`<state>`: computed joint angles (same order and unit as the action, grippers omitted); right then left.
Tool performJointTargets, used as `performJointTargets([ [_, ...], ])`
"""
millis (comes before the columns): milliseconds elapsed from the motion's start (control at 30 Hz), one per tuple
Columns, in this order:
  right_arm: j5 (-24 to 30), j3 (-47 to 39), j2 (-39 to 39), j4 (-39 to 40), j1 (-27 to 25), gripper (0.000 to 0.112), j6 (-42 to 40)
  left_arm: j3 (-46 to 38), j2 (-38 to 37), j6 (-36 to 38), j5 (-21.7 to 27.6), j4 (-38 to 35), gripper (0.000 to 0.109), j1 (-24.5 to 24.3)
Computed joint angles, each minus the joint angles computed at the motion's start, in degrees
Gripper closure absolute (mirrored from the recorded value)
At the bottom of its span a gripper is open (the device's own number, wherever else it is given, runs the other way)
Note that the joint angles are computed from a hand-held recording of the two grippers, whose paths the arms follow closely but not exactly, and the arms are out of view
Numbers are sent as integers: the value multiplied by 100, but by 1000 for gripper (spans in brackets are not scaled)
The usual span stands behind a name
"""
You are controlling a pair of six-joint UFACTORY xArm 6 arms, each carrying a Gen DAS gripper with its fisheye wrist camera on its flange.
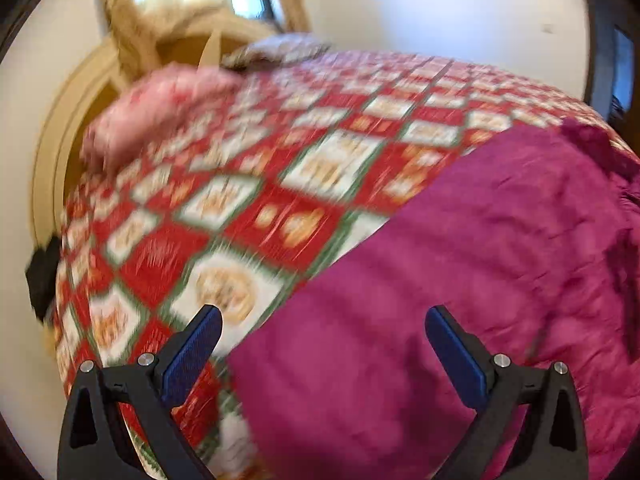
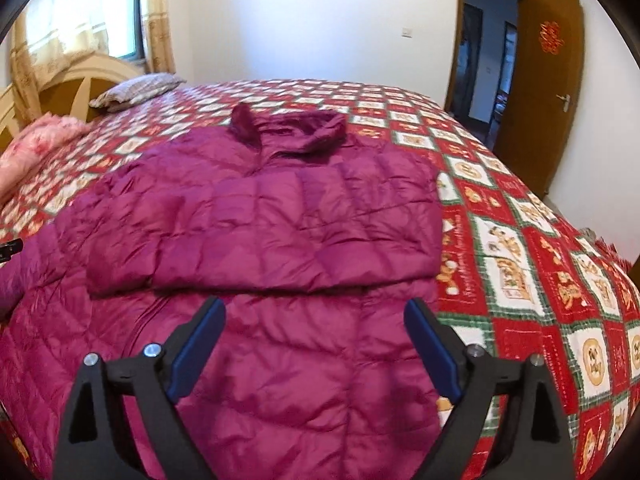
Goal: Fold large clothes
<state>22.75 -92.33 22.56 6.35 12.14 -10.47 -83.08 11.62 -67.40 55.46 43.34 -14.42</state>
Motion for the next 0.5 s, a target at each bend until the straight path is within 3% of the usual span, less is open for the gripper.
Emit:
performJointTargets([
  [200, -97, 165, -98, -59, 142, 20, -43, 606, -124, 73, -1037, -830, 7, 325],
  [233, -108, 163, -93, -120, 154, 20, -13, 583, -104, -35, -1023, -656, 13, 268],
  [267, -131, 170, -93, -194, 154, 20, 40, 558, -76, 10, -1116, -530, 26, 236],
  [300, -157, 177, -92, -223, 146, 20, 67, 533, -61, 102, -1200, -503, 67, 195],
  [333, -182, 186, -91, -224, 135, 20, 88, 467, -44, 318, -1313, -544, 81, 183],
  [400, -210, 212, -90, -264, 101, 20, 187, 207, 10, 156, -1019, -191, 87, 90],
  [500, -313, 282, -115, -292, 25, 20, 389, -166, -80, -345, -593, 915, 89, -166],
])
